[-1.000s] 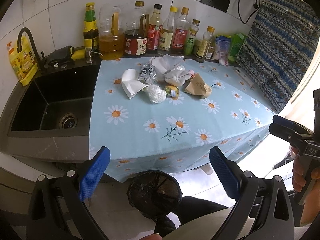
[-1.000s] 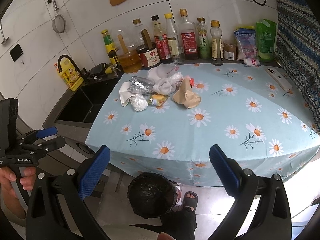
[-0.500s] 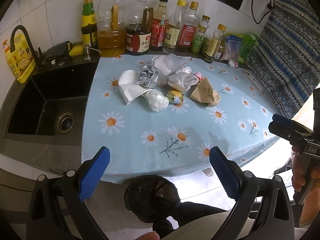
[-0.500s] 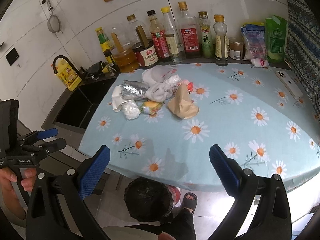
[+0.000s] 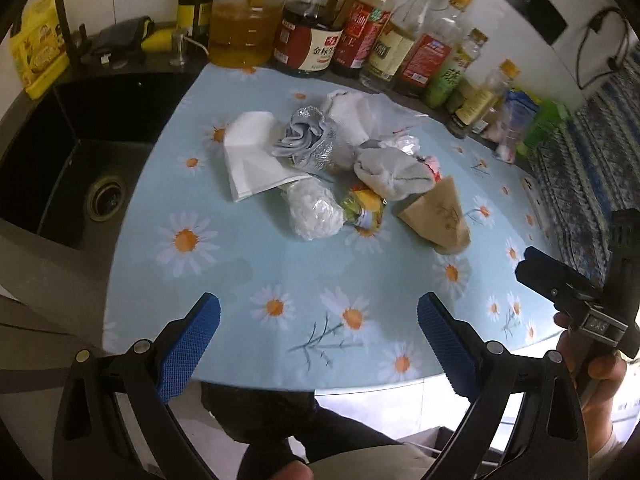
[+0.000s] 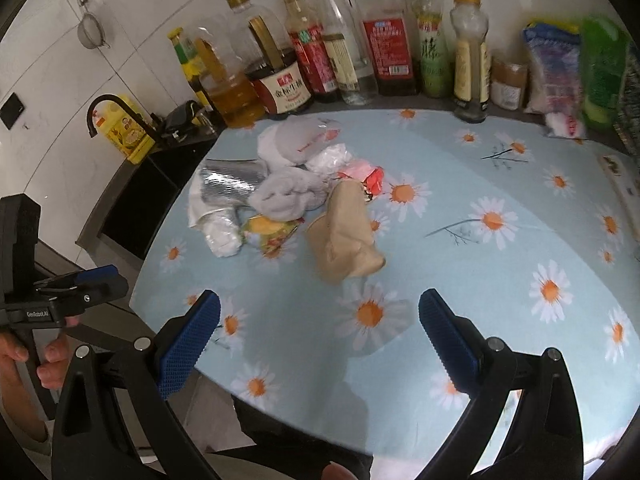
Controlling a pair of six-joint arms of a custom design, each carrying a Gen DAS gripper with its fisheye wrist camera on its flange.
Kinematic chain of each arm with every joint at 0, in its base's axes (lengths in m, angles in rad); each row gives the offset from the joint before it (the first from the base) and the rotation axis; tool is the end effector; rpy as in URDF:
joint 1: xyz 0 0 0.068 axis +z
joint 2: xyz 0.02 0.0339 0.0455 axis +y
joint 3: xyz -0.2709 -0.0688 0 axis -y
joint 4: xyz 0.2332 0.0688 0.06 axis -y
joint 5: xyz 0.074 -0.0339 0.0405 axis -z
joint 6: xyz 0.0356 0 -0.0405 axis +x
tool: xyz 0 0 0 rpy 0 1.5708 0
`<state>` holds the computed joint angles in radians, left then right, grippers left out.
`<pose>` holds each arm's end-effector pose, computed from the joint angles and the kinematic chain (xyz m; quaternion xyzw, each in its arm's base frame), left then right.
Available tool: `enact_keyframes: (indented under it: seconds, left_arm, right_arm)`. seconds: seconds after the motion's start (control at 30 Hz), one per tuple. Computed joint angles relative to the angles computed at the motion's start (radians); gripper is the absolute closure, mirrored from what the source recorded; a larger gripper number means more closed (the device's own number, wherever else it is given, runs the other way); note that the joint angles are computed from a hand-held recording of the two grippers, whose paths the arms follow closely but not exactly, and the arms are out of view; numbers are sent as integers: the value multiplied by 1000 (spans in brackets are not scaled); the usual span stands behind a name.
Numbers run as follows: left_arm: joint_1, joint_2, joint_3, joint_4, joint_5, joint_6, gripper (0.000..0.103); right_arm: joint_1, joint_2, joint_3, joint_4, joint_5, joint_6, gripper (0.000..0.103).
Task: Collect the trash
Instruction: 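Close the right gripper on the brown paper bag while the left approaches the plastic bag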
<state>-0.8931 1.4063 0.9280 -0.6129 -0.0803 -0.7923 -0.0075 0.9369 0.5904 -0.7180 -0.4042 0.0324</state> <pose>0.1657 -0.2014 0.2295 0.0394 0.9699 -0.1512 0.1870 0.1511 0.0129 0.2157 -0.0313 0.9492 0.1974 0.2429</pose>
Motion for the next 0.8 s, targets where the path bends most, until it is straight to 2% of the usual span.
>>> enact_keyframes:
  seconds: [0.13,0.27,0.37,0.8]
  left_arm:
    - [37,104,42,43,34,18,8]
    - [66,199,87,70,51,54,8]
    - [95,253,102,96,78,64,14]
    - [157,450,230,68,79,120,15]
  right_arm:
    - [-61,190,21,92,-60,-84,6]
    - [-81,365,74,127,-97,-119,16]
    - [-54,460,113,138,-91,-144,21]
    - [12,670,210,189,-76,-198,22]
